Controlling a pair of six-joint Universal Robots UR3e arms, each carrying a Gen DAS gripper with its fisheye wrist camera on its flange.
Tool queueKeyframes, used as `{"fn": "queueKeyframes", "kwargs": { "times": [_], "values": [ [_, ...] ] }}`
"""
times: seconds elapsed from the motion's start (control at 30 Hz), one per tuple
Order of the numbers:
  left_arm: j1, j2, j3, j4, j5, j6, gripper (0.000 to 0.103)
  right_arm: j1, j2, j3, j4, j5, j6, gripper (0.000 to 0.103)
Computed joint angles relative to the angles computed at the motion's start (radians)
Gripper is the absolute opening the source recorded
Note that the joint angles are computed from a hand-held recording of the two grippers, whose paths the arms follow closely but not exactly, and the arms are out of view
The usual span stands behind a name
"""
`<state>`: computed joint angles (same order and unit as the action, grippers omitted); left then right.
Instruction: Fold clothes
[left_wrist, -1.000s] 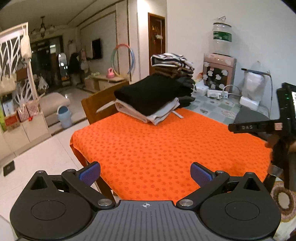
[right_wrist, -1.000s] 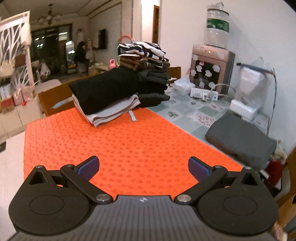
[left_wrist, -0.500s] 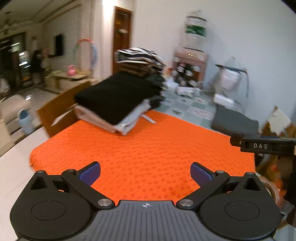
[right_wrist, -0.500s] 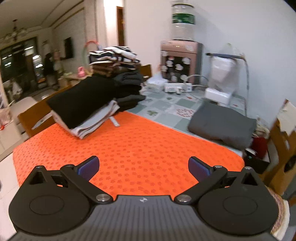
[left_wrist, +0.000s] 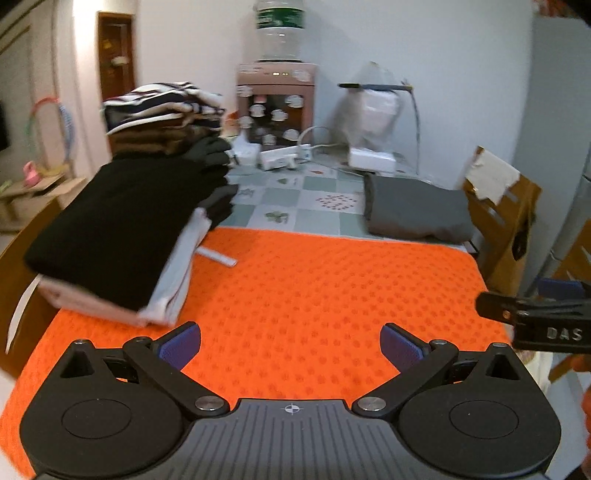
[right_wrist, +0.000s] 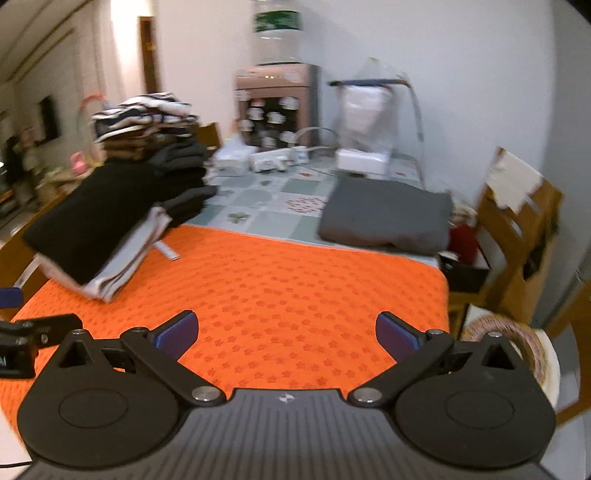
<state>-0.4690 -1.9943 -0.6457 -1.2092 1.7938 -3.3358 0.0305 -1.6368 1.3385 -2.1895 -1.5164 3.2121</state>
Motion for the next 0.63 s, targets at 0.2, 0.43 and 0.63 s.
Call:
{"fn": "queueKeyframes", "kwargs": {
  "times": [0.2, 0.43, 0.63],
  "values": [
    [0.090, -0.066, 0.037, 0.011, -0.136, 0.115, 0.103, 0.081, 0.055, -0.005, -0.020, -0.138, 0.143, 0.103],
    [0.137, -0.114, 0.051, 0.010, -0.240, 0.174, 0.103, 0.183, 0.106, -0.023, 0.016, -0.283, 0.260, 0.103],
    [0.148, -0.154, 0.089, 0.000, -0.288, 0.206, 0.103, 0.239, 0.133, -0.057, 0.066, -0.350, 0.285, 0.103]
  ]
}}
